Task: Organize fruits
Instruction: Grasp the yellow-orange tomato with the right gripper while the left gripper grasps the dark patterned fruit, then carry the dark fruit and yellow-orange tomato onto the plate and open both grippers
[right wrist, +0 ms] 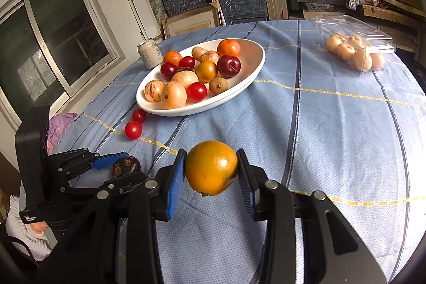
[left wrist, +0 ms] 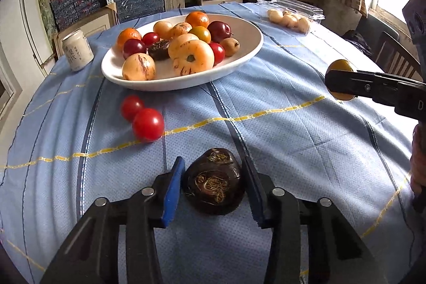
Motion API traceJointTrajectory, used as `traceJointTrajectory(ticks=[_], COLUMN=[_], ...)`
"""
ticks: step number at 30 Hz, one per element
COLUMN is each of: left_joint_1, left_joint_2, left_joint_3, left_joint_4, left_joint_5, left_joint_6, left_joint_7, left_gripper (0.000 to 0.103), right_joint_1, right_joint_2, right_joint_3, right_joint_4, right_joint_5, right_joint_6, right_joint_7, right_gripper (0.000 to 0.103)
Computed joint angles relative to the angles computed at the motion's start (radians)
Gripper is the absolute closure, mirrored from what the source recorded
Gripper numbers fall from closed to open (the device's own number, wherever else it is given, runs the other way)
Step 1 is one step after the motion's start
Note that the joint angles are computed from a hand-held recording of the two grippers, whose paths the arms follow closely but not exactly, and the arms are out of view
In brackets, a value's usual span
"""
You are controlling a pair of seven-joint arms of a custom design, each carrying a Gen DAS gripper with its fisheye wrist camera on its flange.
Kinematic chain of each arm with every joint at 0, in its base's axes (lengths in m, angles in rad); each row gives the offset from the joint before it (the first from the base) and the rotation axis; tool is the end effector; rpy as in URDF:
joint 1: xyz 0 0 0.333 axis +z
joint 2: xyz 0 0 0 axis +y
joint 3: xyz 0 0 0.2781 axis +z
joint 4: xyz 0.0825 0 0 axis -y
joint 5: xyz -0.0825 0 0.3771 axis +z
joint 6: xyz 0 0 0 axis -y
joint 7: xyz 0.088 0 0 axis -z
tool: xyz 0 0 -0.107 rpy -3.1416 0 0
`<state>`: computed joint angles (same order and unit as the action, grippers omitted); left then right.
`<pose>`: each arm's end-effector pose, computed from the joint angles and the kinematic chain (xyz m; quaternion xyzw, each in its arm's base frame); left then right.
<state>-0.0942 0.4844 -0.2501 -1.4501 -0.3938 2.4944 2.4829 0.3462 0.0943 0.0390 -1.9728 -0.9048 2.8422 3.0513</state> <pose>0.6834 -0.2076 0.4475 -0.2886 0.8940 -0.3131 0.1394 0.5476 0.2660 0.4628 -0.5240 0.7304 -0.2227 0.3773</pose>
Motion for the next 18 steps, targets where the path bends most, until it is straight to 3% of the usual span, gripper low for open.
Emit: traceJointTrajectory(ticks=[7,14,18], left_joint_1=[0.012,0.039,0.043], left_joint_2=[-0.024,-0.076,-0.059], left_joint_3=[-0.017,-0.051,-0.037], left_joint_4=[-0.041,-0.116,-0.031], left_joint_5=[-0.035,-0.136,-0.166], left_joint_6=[0.046,0.144,0.106], left_joint_7=[0.044,0.148,0.115], left_gripper=[0.059,0.059,0.059], right_joint_1=[-0.001,0.009,0.008], right_joint_2=[0.000,-0.005,-0.037], right_joint_3=[-0.001,-0.002,0.004], right_joint_4=[-0.002,0.008,0.004], right_joint_5=[0.004,-0.052,-0.118], right_joint_6=[0.004,-0.027,-0.060], right_joint_7=[-0.007,0.043,0.111], right_gripper=[0.066,0.066,0.066])
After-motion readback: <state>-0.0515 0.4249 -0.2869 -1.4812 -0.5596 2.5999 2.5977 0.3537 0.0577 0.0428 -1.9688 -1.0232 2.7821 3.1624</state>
